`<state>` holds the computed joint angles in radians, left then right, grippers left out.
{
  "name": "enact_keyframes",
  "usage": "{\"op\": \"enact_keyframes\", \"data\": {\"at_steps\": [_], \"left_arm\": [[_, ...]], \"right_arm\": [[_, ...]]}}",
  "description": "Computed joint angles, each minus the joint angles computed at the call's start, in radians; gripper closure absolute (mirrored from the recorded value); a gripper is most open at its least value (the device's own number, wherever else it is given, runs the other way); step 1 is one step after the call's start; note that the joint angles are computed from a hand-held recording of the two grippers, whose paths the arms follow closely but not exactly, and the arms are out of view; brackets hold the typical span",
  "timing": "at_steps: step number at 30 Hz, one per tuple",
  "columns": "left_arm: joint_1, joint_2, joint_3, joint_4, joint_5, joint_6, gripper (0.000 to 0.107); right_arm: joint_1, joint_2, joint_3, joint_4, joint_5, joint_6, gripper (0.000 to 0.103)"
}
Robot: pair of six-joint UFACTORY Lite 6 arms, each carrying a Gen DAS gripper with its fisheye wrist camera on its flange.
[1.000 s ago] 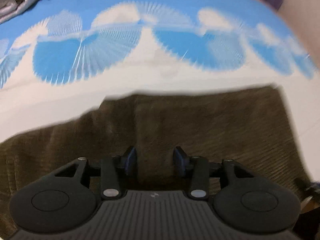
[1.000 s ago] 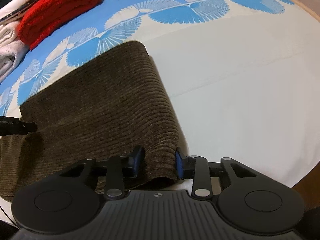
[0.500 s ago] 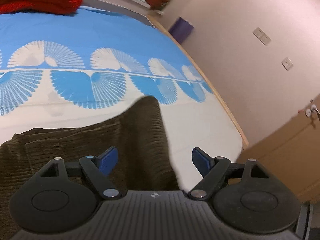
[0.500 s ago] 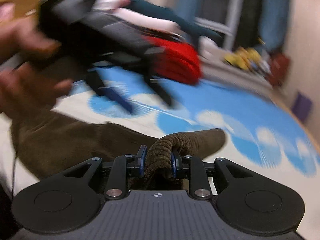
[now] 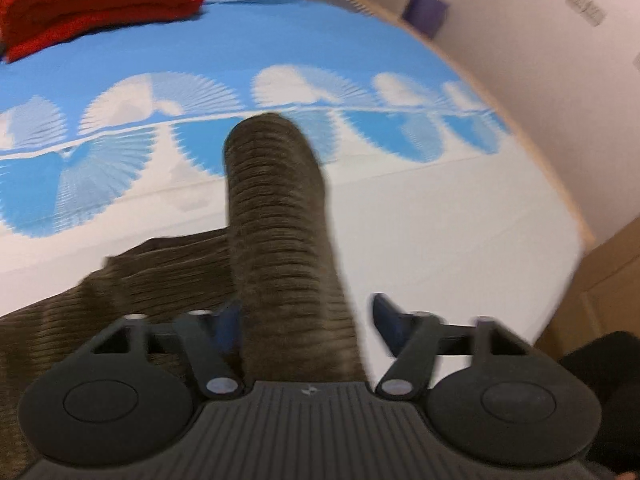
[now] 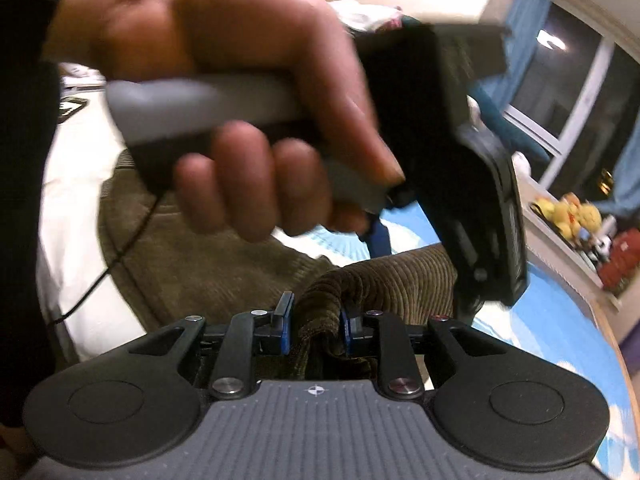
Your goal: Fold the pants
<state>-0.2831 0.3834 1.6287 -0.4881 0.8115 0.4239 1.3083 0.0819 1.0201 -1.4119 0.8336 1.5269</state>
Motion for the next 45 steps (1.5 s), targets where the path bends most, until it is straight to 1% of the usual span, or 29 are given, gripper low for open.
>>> {"op": "enact_keyframes", "data": {"at_steps": [1,2,5,7,9,11,12,13,14,16,19,22,25,27,28,29,31,32,33,34,35,37,39,41,45], "left_arm": [[0.001,0.007,-0.001,0.049,-0.004,-0.032,0.077],[0.006,0.018,0.006,0.077,-0.003,-0.051,0.085],[0.038,-0.006,-0.022,0.091,-0.016,-0.035,0.087],[0.082,-0.035,-0.05,0.055,-0.01,0.026,0.088],[0.142,-0.068,-0.077,0.012,0.007,0.085,0.088],[0.223,-0.104,-0.101,-0.035,0.038,0.145,0.088],[0.269,-0.113,-0.105,-0.059,0.057,0.173,0.088],[0.325,-0.121,-0.105,-0.086,0.084,0.202,0.088],[0.393,-0.127,-0.104,-0.12,0.112,0.241,0.088],[0.518,-0.12,-0.091,-0.169,0.158,0.307,0.088],[0.692,-0.071,-0.038,-0.218,0.218,0.379,0.089],[0.823,0.012,0.052,-0.221,0.256,0.39,0.089],[0.915,0.113,0.151,-0.187,0.263,0.361,0.089],[0.945,0.188,0.223,-0.141,0.261,0.322,0.085],[0.953,0.222,0.258,-0.113,0.256,0.292,0.078],[0.965,0.259,0.295,-0.087,0.244,0.262,0.067],[0.981,0.316,0.363,-0.069,0.244,0.24,0.054],[0.994,0.355,0.413,-0.077,0.271,0.246,0.047],[1.002,0.377,0.442,-0.087,0.295,0.246,0.044],[1.007,0.393,0.462,-0.09,0.31,0.243,0.037],[1.001,0.388,0.446,-0.081,0.3,0.245,0.033],[0.992,0.387,0.434,-0.059,0.287,0.269,0.031],[0.996,0.368,0.395,-0.065,0.283,0.301,0.025],[0.995,0.387,0.4,-0.065,0.291,0.312,0.024],[0.962,0.387,0.354,-0.023,0.255,0.317,0.024]], "right_arm": [[0.017,0.023,0.032,0.017,0.012,-0.018,0.079],[0.02,0.028,0.039,0.026,0.014,-0.026,0.079],[0.002,0.01,0.038,0.049,0.012,-0.021,0.077],[-0.004,0.004,0.055,0.04,0.013,-0.009,0.072],[-0.01,-0.046,0.042,0.023,-0.036,0.026,0.068],[-0.027,-0.112,0.014,-0.011,-0.115,0.099,0.058],[-0.04,-0.144,-0.002,-0.034,-0.155,0.146,0.047],[-0.047,-0.162,-0.012,-0.058,-0.175,0.193,0.043],[-0.053,-0.184,-0.025,-0.081,-0.181,0.241,0.037],[-0.081,-0.205,-0.037,-0.11,-0.206,0.329,0.035],[-0.134,-0.167,0.01,-0.034,-0.227,0.348,0.035],[-0.193,-0.092,0.058,0.016,-0.282,0.419,0.035],[-0.246,0.001,0.139,0.105,-0.354,0.406,0.035],[-0.257,0.064,0.195,0.162,-0.381,0.391,0.035],[-0.266,0.099,0.216,0.175,-0.4,0.393,0.035],[-0.275,0.133,0.248,0.218,-0.416,0.36,0.035],[-0.279,0.187,0.295,0.291,-0.431,0.304,0.035],[-0.296,0.229,0.331,0.331,-0.45,0.262,0.034],[-0.302,0.264,0.367,0.385,-0.457,0.215,0.033],[-0.306,0.289,0.384,0.41,-0.467,0.201,0.03],[-0.312,0.316,0.411,0.461,-0.47,0.161,0.028],[-0.329,0.373,0.475,0.593,-0.463,0.06,0.026],[-0.342,0.415,0.51,0.643,-0.467,0.047,0.026],[-0.358,0.458,0.545,0.706,-0.469,0.022,0.026],[-0.401,0.541,0.6,0.86,-0.496,-0.067,0.026]]}}
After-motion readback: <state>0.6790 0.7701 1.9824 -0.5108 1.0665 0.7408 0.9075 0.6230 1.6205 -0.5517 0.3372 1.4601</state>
